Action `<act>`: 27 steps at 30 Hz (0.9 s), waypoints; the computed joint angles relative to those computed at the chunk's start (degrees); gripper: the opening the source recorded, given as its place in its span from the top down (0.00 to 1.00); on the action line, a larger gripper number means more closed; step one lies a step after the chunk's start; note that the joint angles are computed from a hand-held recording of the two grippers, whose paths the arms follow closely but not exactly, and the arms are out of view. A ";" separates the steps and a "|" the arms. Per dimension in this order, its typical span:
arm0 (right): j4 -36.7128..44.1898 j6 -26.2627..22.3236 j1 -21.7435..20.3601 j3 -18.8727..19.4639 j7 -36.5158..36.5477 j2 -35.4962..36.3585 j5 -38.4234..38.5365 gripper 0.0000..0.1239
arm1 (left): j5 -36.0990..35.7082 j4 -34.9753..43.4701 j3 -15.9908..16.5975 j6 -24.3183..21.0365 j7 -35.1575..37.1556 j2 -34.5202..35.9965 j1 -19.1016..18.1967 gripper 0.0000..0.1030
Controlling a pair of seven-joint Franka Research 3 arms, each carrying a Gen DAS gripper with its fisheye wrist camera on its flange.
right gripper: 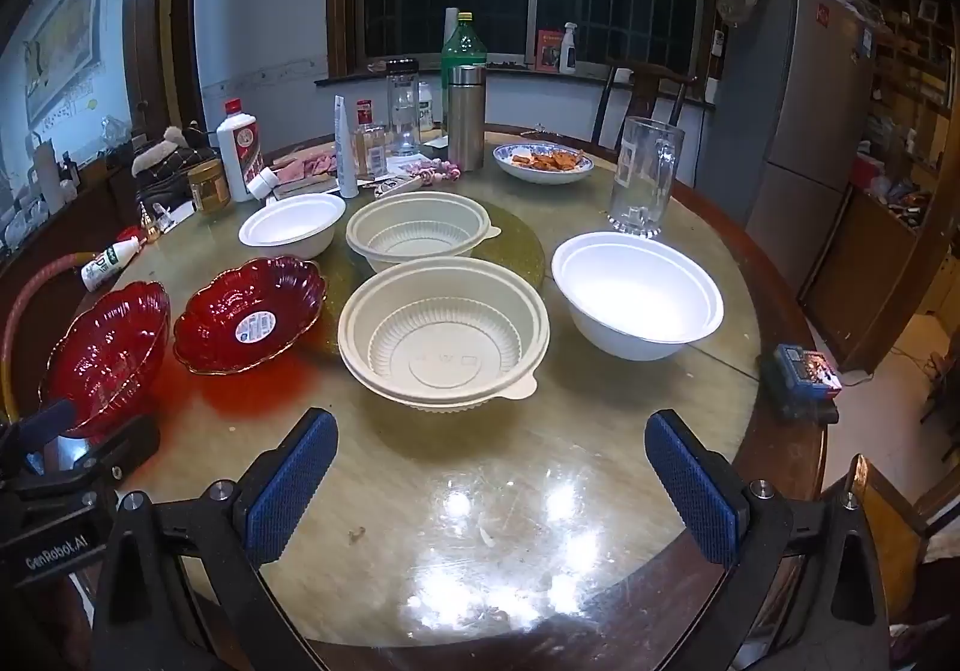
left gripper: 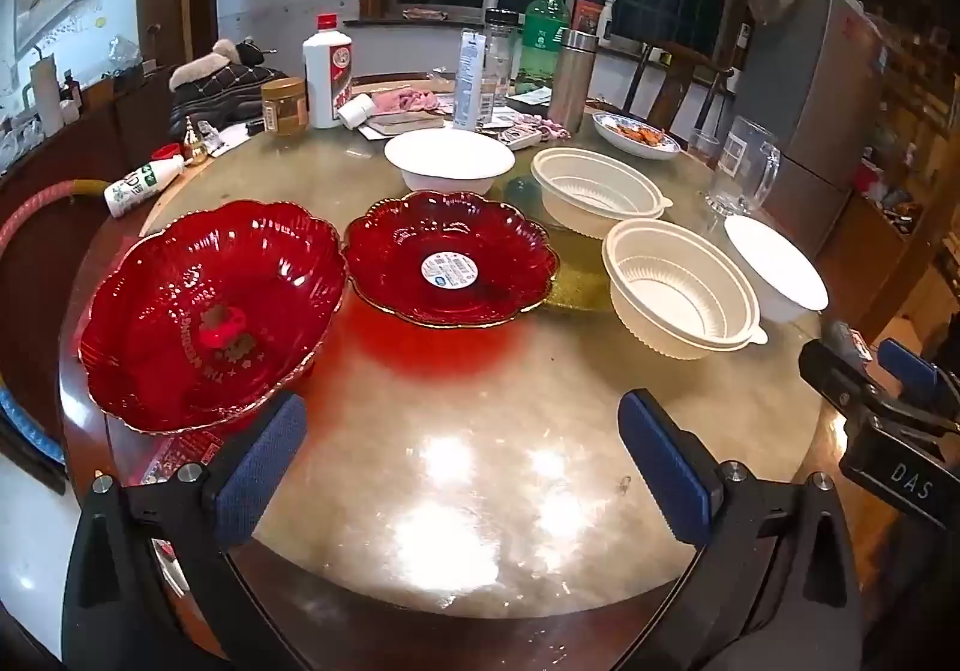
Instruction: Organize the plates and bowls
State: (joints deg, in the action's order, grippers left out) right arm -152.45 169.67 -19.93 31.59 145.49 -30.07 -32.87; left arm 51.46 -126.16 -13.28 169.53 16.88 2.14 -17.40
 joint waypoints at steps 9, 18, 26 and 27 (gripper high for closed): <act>1.42 -1.48 1.97 -1.26 0.66 2.53 -1.95 0.17 | 3.24 0.89 -0.25 -3.37 0.26 0.34 -0.62 0.00; 2.80 -2.36 4.63 -2.82 4.10 5.46 -5.65 0.17 | 5.72 0.68 -0.28 -4.27 -2.63 -0.14 -0.48 0.00; 3.20 -3.35 8.61 -6.24 6.01 6.96 -8.41 0.17 | 7.03 0.55 -0.38 -4.62 -3.54 -0.38 -0.23 0.00; 3.32 -3.44 9.00 -6.55 6.28 7.19 -8.73 0.17 | 6.85 0.49 -0.40 -4.67 -3.41 -0.41 -0.20 0.00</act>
State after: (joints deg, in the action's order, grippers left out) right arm -149.13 166.24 -10.94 25.04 151.77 -22.88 -41.61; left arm 58.31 -125.67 -13.68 164.85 13.47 1.72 -17.60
